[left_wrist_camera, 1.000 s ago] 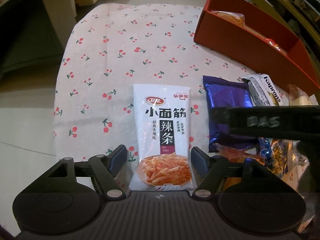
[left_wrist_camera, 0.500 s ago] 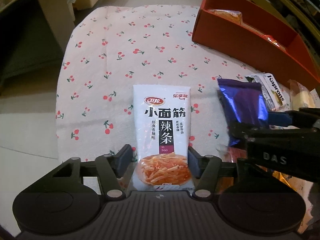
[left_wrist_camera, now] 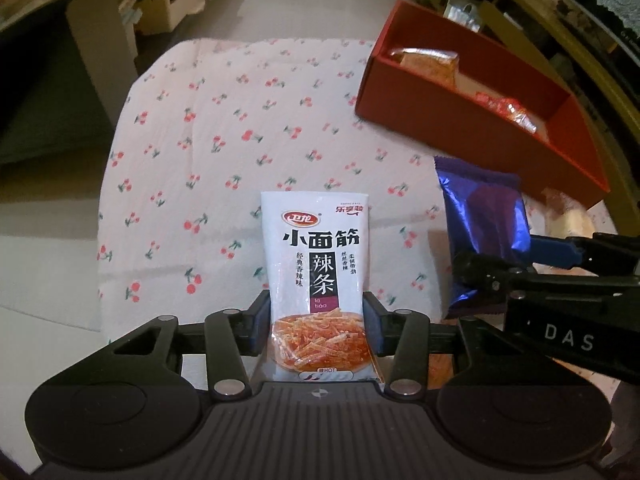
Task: Organize snacks
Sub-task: 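Lift both packets off the tablecloth and carry them toward the red box, then lower both packets into the red box and open both tools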
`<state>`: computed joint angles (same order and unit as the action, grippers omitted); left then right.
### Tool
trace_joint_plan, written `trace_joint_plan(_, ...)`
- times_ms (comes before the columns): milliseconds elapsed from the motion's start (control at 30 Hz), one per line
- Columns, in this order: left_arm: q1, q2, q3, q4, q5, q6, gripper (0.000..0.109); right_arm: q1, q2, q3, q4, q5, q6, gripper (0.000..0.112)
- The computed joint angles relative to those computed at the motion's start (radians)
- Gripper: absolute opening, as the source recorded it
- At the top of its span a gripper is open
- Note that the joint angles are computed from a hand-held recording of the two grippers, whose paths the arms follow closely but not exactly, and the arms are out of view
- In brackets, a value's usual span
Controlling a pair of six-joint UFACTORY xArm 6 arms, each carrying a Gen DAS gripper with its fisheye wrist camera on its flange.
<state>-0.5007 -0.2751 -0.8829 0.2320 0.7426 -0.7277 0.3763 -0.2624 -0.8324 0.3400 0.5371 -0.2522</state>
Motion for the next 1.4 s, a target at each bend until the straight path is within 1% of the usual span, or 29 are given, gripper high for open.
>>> trace_joint_plan(233, -0.006, 0.023, 0.004, -0.01, 0.013, 0.019, 0.053, -0.017, -0.006, 0.006, -0.001, 0.013, -0.003, 0.06)
trace_joint_plan(333, -0.005, 0.025, 0.001, -0.01, 0.004, 0.015, 0.053, -0.021, -0.012, 0.007, 0.019, 0.01, -0.016, 0.06)
trace_joint_plan(433, -0.011, 0.024, -0.002, 0.002, 0.001, 0.015, 0.053, -0.023, -0.012, 0.009, 0.007, 0.012, -0.01, 0.06)
trace_joint_plan(533, -0.013, 0.039, -0.006, -0.001, 0.005, 0.02, 0.055, -0.026, -0.009, 0.009, 0.0, 0.02, -0.007, 0.06)
trace_joint_plan(633, -0.016, 0.062, -0.021, 0.0, 0.011, 0.017, 0.063, -0.027, -0.006, 0.007, 0.0, 0.023, -0.005, 0.06)
trace_joint_plan(700, -0.022, 0.077, -0.029, 0.021, 0.013, 0.007, 0.063, -0.026, -0.007, 0.006, 0.004, 0.021, -0.012, 0.06)
trace_joint_plan(800, -0.038, 0.082, -0.035, 0.07, 0.032, -0.009, 0.06, -0.027, -0.016, 0.01, 0.008, 0.019, -0.017, 0.06)
trace_joint_plan(833, -0.041, 0.079, -0.034, 0.081, 0.04, -0.016, 0.056, -0.029, -0.02, 0.013, 0.01, 0.018, -0.02, 0.06)
trace_joint_plan(933, -0.034, 0.063, -0.022, 0.061, 0.03, -0.021, 0.053, -0.038, -0.03, 0.02, 0.013, 0.014, -0.025, 0.06)
trace_joint_plan(1033, -0.029, 0.052, -0.021, 0.056, 0.021, -0.034, 0.053, -0.047, -0.037, 0.023, 0.023, 0.012, -0.035, 0.06)
trace_joint_plan(1200, -0.028, 0.03, -0.023, 0.034, -0.022, -0.031, 0.053, -0.052, -0.046, 0.02, 0.045, 0.003, -0.046, 0.06)
trace_joint_plan(1400, -0.032, 0.034, -0.053, 0.018, -0.064, -0.018, 0.052, -0.061, -0.053, 0.011, 0.073, -0.009, -0.053, 0.06)
